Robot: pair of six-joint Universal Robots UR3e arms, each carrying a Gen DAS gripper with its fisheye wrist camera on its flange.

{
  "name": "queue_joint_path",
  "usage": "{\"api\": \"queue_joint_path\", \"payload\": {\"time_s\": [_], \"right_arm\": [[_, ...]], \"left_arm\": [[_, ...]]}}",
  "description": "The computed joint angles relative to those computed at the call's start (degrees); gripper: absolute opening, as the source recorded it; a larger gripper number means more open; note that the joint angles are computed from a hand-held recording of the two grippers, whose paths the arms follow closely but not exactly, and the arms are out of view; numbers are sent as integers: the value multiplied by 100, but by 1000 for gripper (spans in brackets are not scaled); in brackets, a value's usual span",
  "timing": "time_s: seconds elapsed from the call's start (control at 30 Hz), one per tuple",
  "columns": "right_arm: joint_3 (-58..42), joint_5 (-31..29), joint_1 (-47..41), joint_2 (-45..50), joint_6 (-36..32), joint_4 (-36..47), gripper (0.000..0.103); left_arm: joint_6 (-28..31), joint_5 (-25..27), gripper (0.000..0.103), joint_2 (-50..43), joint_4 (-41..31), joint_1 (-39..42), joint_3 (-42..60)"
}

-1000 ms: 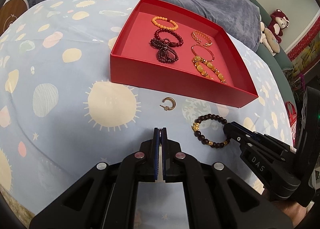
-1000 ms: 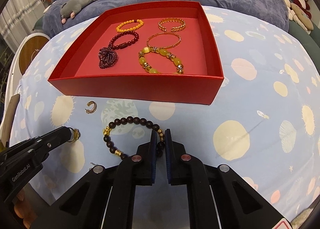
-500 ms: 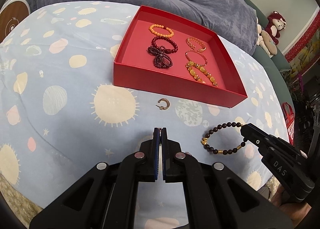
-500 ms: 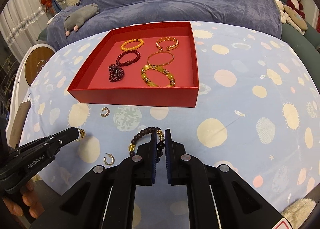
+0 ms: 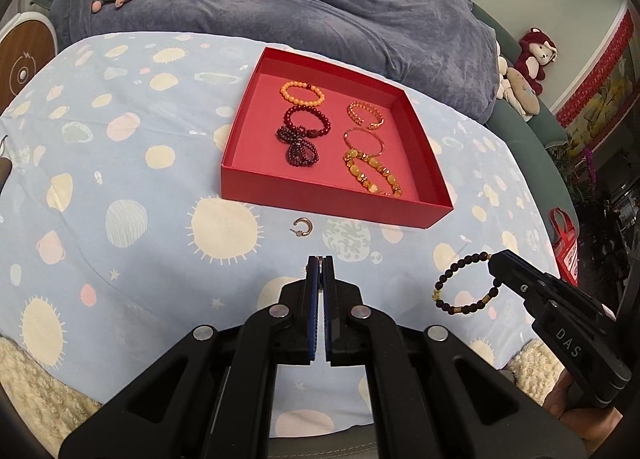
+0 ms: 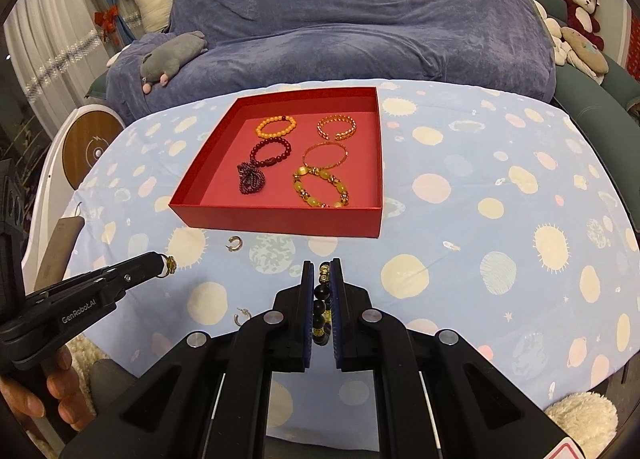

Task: Organize jewelry
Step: 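Carry black bead bracelet into the red box with right tool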

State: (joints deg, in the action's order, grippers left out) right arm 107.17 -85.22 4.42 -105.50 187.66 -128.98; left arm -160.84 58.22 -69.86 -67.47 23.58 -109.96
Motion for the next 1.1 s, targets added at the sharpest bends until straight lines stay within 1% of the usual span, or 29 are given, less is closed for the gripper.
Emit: {"api": "queue_joint_path", "payload": {"time_s": [0.17, 0.3, 0.47, 0.63, 0.87, 0.97, 1.1], "right_arm": [[-576, 176, -33, 215, -50, 113, 8], [-1256, 324, -40, 714, -138, 97, 8], [-2218, 459, 11, 1560, -189, 76, 8], [-3151, 493, 75, 2501, -236, 50, 8], [-4416, 583, 77, 3806, -166, 201, 8], [-4634, 778, 33, 4172, -24, 243, 8], [-4466, 1060, -21, 4418, 204, 190, 8]], "left_arm": [[-101, -132, 2, -344, -76, -128, 686], [-362, -99, 2, -995, 144, -448, 1500], [-737, -106, 2, -1979, 347, -821, 2582], [-1044, 69, 2, -3033, 479, -1204, 3692], [-1447, 107, 2, -4370, 353, -1420, 5077], [-1558, 66, 2, -4741, 232, -1399, 5342], [-1452, 154, 2, -4876, 272, -1348, 5069]]}}
